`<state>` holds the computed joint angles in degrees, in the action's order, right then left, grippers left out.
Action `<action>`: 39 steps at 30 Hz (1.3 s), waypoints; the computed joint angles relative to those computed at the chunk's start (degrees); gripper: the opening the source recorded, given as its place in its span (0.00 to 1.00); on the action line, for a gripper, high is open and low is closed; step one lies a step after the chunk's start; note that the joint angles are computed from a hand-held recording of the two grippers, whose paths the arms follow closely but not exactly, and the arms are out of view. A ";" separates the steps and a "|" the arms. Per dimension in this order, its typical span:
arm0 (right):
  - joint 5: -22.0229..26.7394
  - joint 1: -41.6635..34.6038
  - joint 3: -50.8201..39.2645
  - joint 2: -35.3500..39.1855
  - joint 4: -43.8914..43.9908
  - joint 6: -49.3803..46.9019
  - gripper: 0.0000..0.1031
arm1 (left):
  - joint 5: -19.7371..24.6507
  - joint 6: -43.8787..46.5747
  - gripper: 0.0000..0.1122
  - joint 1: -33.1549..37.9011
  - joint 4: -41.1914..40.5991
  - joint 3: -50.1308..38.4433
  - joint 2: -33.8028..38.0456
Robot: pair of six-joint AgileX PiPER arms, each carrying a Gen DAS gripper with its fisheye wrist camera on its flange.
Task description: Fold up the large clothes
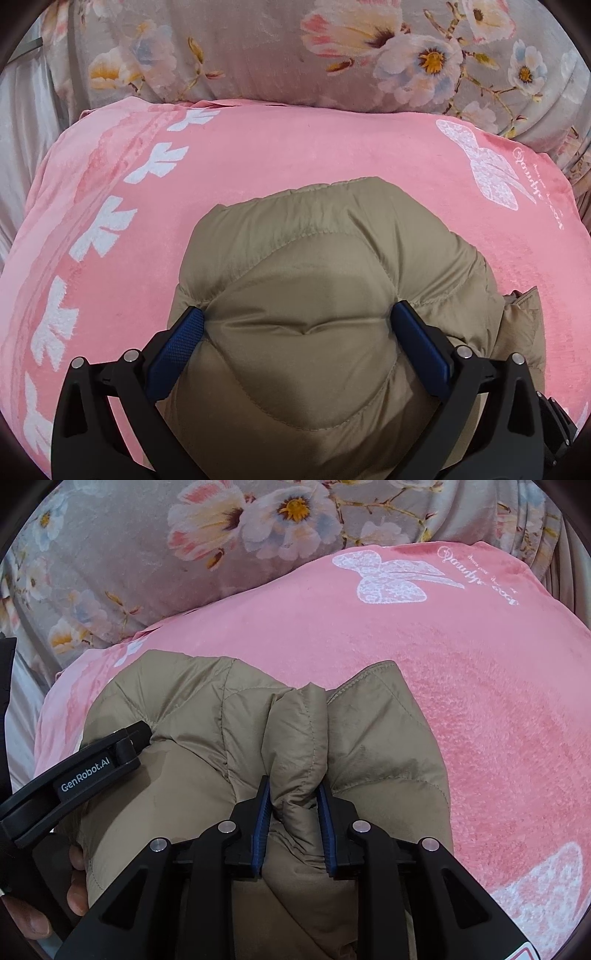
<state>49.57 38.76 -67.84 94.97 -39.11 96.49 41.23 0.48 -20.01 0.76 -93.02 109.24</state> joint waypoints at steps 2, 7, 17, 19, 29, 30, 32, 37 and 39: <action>-0.11 0.25 0.32 0.05 -0.80 0.85 0.20 | -0.88 -0.69 0.88 -0.29 0.75 0.58 -0.09; 0.03 0.93 0.75 0.29 -2.43 2.81 0.21 | -2.73 -1.90 0.88 -0.71 2.29 2.07 -0.50; -1.31 1.20 2.16 0.03 -4.98 5.56 0.23 | -5.65 -4.79 0.88 -1.46 5.01 4.24 -1.06; -4.12 0.29 3.87 -1.58 -4.42 4.87 0.24 | -4.72 -2.63 0.88 -0.91 2.84 3.66 -1.05; 8.87 19.46 12.98 -23.71 6.42 10.07 0.31 | 14.45 22.52 0.87 12.77 -15.96 14.03 -19.12; 8.72 21.39 13.62 -23.40 7.01 11.45 0.31 | 15.05 23.21 0.87 13.50 -15.37 16.49 -20.95; 8.05 24.10 14.27 -21.41 8.45 13.49 0.31 | 16.88 24.68 0.87 15.32 -15.96 19.71 -23.01; 5.98 29.49 13.12 -17.43 5.61 20.07 0.07 | 19.82 29.35 0.88 21.16 -18.97 24.25 -26.34; 7.48 31.79 10.88 -16.86 2.91 21.62 0.06 | 19.53 30.23 0.88 22.48 -18.25 24.39 -27.07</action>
